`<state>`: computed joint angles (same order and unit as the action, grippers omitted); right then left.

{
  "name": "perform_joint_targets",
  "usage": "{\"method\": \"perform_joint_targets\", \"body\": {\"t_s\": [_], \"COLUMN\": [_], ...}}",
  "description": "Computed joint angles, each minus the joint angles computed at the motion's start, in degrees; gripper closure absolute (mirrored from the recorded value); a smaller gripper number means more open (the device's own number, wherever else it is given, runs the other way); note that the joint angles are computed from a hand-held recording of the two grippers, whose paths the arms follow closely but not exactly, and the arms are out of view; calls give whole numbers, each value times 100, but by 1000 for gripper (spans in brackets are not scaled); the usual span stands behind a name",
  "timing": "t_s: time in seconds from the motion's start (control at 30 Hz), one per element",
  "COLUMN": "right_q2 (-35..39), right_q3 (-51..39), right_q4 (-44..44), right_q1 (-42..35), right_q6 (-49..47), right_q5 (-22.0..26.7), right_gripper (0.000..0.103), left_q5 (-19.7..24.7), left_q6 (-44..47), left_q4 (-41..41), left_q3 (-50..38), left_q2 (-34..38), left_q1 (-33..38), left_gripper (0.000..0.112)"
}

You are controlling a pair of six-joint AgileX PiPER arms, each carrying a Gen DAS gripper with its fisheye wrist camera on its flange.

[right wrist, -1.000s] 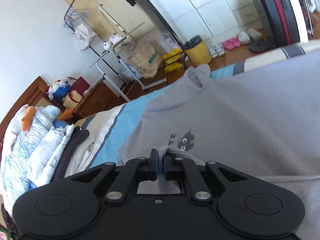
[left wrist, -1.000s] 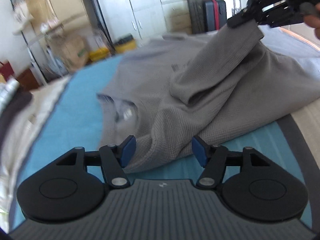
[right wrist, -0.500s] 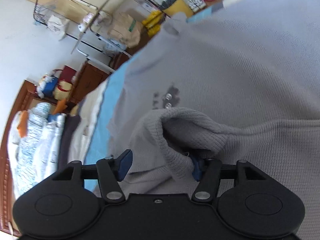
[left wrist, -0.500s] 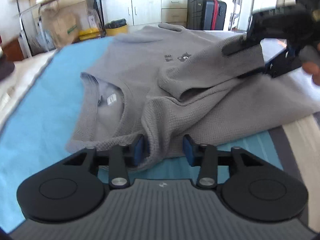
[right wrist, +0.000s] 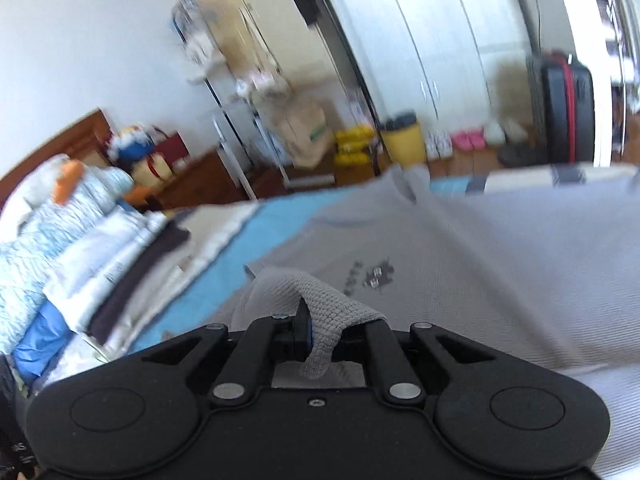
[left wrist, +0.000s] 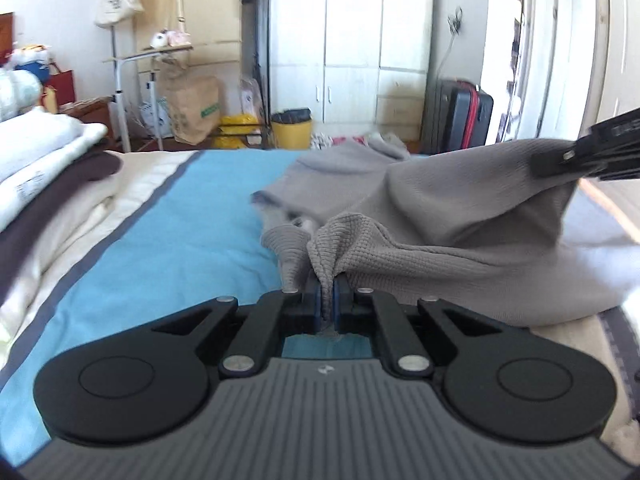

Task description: Fold clothes

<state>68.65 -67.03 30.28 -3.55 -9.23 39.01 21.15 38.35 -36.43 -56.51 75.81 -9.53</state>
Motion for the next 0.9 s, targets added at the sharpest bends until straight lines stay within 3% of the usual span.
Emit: {"method": "perform_joint_targets", "body": {"t_s": [0.17,0.4,0.57,0.7,0.83,0.9], "right_q2": [-997,-1699,-1882,-1784,-1582,-1564], "right_q3": [238,194,-251,-598,-808,-981], "right_q4": [-365,-2490,-3589,-4684,-5362,-6098], "right_q1": [114,1511,2302,3078,3604,4270], "right_q6": [537,2575,3329,4055,4633,5361], "right_q5": [152,535,900,1180,1371,1831], "right_gripper": [94,94,94,94,94,94], "left_q5": [215,853,1601,1958,2087,2316], "left_q6": [-163,357,1286,1391,1001,646], "left_q4": [144,-355,-1274,-1375,-947,-567], "left_q3": [552,741,725,814,943,812], "left_q2": [-940,-1685,-1932,-1946,-2216,-2379], "left_q1": [131,593,1374,1536,1291,1191], "left_gripper": [107,107,108,108,108,108]}}
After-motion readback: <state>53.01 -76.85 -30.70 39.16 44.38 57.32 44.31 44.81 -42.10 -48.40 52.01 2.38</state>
